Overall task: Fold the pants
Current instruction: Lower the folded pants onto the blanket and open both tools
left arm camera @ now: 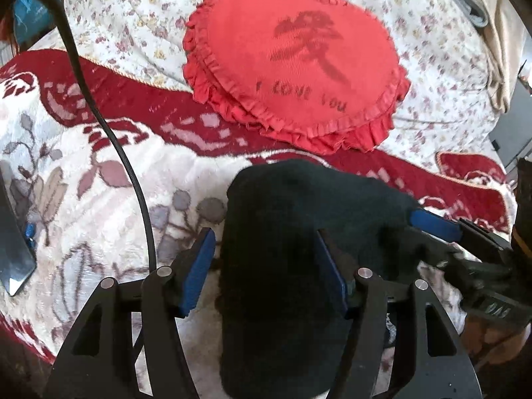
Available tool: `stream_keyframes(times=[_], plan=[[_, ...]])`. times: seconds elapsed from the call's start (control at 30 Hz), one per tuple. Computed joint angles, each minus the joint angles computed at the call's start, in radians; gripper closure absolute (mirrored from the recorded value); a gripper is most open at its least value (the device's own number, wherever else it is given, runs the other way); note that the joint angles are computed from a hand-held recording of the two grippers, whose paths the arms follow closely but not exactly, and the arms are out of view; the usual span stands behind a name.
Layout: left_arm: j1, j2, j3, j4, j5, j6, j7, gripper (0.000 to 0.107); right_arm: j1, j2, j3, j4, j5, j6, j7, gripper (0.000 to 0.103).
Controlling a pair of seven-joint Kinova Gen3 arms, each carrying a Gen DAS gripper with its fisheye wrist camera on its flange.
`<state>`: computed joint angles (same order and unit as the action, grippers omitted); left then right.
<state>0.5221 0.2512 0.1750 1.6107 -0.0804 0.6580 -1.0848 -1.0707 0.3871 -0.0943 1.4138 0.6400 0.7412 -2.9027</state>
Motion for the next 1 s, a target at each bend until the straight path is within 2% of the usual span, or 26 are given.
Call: stream_keyframes(times=[0.07, 0.13, 0.2, 0.37, 0.67, 0.77, 1.0], plan=[[0.016, 0.032, -0.008, -0.019, -0.021, 0.013, 0.018, 0.046, 0.003, 0.048, 0.009, -0.053, -0.043, 0.055, 0.057, 0.051], [0.019, 0.044, -0.013, -0.016, -0.02, -0.004, 0.028, 0.035, 0.041, 0.068, -0.017, -0.058, -0.074, 0.053, 0.087, 0.051], [0.03, 0.049, -0.025, -0.006, -0.031, -0.027, 0.055, 0.032, 0.03, 0.078, 0.005, -0.06, -0.075, 0.048, 0.09, 0.051], [0.034, 0.053, -0.028, -0.009, -0.034, -0.029, 0.067, 0.031, 0.019, 0.079, 0.013, -0.096, -0.1, 0.099, 0.135, 0.051], [0.086, 0.018, -0.04, 0.014, -0.124, 0.0, 0.152, 0.032, -0.074, 0.022, -0.002, -0.059, -0.01, 0.164, 0.049, 0.05], [0.099, -0.001, -0.037, 0.036, -0.152, 0.0, 0.189, 0.032, -0.066, 0.052, -0.03, -0.075, -0.044, 0.2, 0.068, 0.05], [0.144, -0.067, -0.036, 0.099, -0.291, -0.024, 0.351, 0.032, -0.102, 0.021, -0.012, -0.06, 0.001, 0.209, -0.009, 0.05]])
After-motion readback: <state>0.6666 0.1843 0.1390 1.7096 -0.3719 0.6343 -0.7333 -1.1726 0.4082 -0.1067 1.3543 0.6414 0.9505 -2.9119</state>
